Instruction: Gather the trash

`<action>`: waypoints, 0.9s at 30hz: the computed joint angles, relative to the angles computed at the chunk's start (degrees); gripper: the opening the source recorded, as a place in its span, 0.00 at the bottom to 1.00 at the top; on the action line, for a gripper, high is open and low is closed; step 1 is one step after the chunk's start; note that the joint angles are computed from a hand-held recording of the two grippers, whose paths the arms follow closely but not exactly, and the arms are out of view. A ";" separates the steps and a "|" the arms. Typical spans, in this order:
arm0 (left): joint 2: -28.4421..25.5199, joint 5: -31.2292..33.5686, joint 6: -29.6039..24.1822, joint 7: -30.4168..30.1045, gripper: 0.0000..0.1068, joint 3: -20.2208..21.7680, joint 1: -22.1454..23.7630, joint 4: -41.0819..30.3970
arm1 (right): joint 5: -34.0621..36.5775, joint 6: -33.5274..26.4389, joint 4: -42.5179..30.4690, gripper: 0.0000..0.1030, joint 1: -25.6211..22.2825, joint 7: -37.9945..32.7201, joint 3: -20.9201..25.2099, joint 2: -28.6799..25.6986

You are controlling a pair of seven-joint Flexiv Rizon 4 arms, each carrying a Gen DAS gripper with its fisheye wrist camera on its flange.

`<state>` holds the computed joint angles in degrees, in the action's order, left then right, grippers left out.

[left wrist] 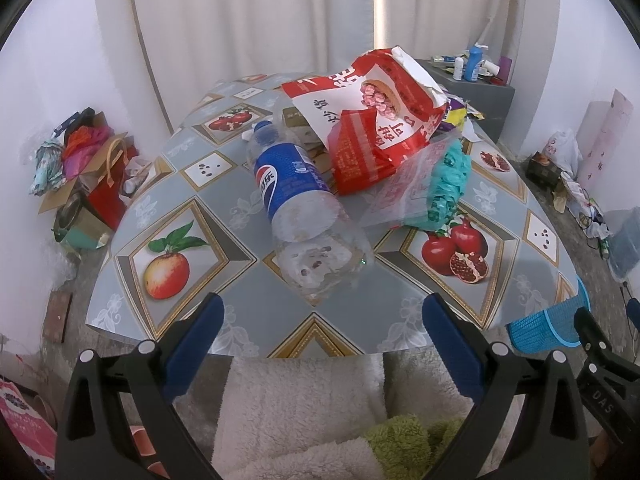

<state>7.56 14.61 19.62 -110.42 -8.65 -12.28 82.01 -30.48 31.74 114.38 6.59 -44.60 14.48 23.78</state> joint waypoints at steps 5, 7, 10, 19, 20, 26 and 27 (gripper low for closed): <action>0.00 -0.06 -0.05 0.02 0.91 -0.01 0.03 -0.01 | 0.03 0.04 0.05 0.92 -0.01 -0.05 0.03 0.03; 0.01 -0.05 0.05 0.01 0.91 -0.02 0.03 0.04 | 0.07 0.00 0.03 0.92 0.00 -0.07 0.03 0.04; 0.01 -0.01 0.01 -0.01 0.91 -0.04 0.05 0.03 | 0.00 0.08 0.09 0.92 -0.03 -0.08 0.05 0.04; -0.01 -0.03 -0.03 0.02 0.91 -0.04 0.06 0.00 | 0.05 -0.11 0.08 0.92 0.06 0.16 0.22 0.15; -0.01 -0.03 -0.03 0.02 0.91 -0.03 0.05 0.00 | 0.03 -0.15 0.08 0.92 0.08 0.18 0.25 0.16; -0.02 -0.10 0.01 0.07 0.91 0.02 0.06 0.02 | 0.07 -0.44 0.03 0.92 0.24 0.34 0.40 0.28; -0.04 -0.06 -0.07 0.06 0.91 -0.03 0.05 -0.04 | 0.07 -0.44 0.04 0.92 0.26 0.36 0.42 0.30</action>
<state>7.52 14.55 19.56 -110.37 -8.68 -12.23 81.96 -30.41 31.30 114.42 6.86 -44.24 14.89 24.08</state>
